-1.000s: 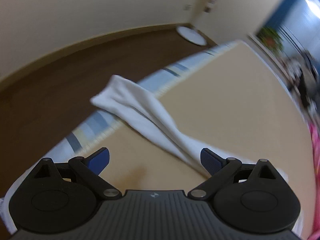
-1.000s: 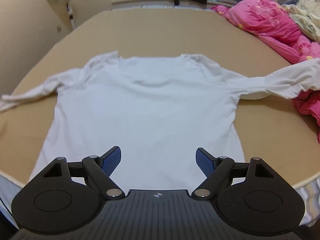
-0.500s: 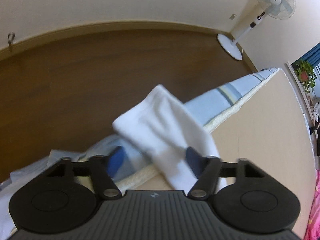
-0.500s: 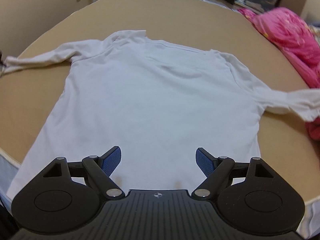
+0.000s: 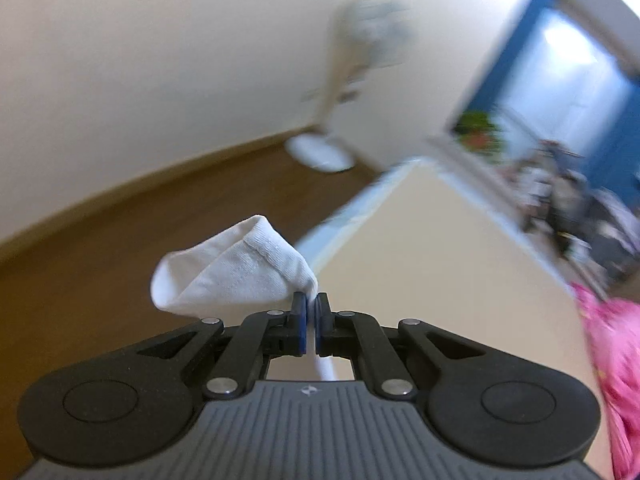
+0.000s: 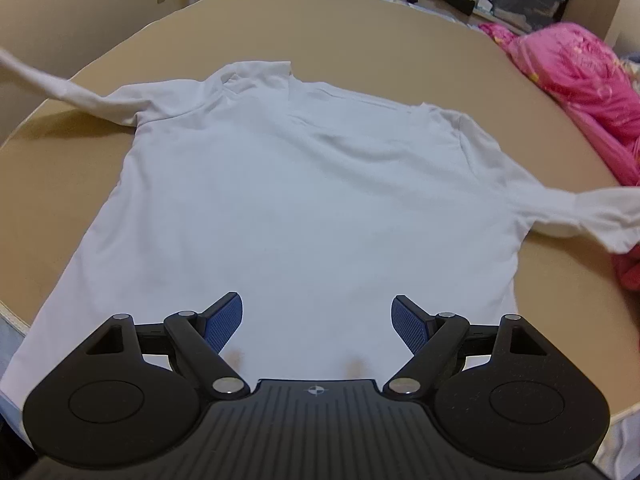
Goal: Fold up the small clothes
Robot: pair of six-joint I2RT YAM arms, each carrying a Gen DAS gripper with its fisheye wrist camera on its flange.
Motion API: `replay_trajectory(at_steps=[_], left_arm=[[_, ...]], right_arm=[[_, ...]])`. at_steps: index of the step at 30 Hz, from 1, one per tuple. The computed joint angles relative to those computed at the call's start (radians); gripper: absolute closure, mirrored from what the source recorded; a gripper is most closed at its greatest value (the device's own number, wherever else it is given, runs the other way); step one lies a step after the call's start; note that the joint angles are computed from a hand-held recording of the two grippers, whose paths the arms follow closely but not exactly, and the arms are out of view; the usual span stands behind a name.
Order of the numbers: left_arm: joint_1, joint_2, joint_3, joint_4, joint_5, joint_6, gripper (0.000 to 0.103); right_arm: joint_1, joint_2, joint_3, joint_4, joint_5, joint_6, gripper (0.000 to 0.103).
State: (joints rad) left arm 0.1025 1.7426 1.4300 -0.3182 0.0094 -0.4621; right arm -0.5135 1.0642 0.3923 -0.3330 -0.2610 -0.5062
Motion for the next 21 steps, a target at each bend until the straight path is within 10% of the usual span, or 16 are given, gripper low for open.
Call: replay_trajectory(at_steps=[9, 11, 13, 14, 21], left_arm=[[-0.684, 0.286, 0.601, -0.220, -0.173, -0.004, 0.099], [-0.798, 0.468, 0.812, -0.279, -0.155, -0.028, 0.075], [-0.878, 0.663, 1.012, -0.341, -0.115, -0.061, 0.015], [-0.908, 0.715, 1.037, -0.344, -0.103, -0.052, 0.014], [-0.887, 0.446, 0.308, -0.140, -0.204, -0.013, 0.015]], right_arm=[[-0.260, 0.142, 0.021, 0.059, -0.152, -0.103, 0.020], [-0.320, 0.214, 0.042, 0.088, -0.160, -0.121, 0.020], [-0.371, 0.287, 0.073, 0.109, -0.160, -0.140, 0.020], [-0.391, 0.315, 0.086, 0.117, -0.163, -0.145, 0.020], [-0.436, 0.538, 0.262, 0.130, -0.237, -0.059, 0.020]])
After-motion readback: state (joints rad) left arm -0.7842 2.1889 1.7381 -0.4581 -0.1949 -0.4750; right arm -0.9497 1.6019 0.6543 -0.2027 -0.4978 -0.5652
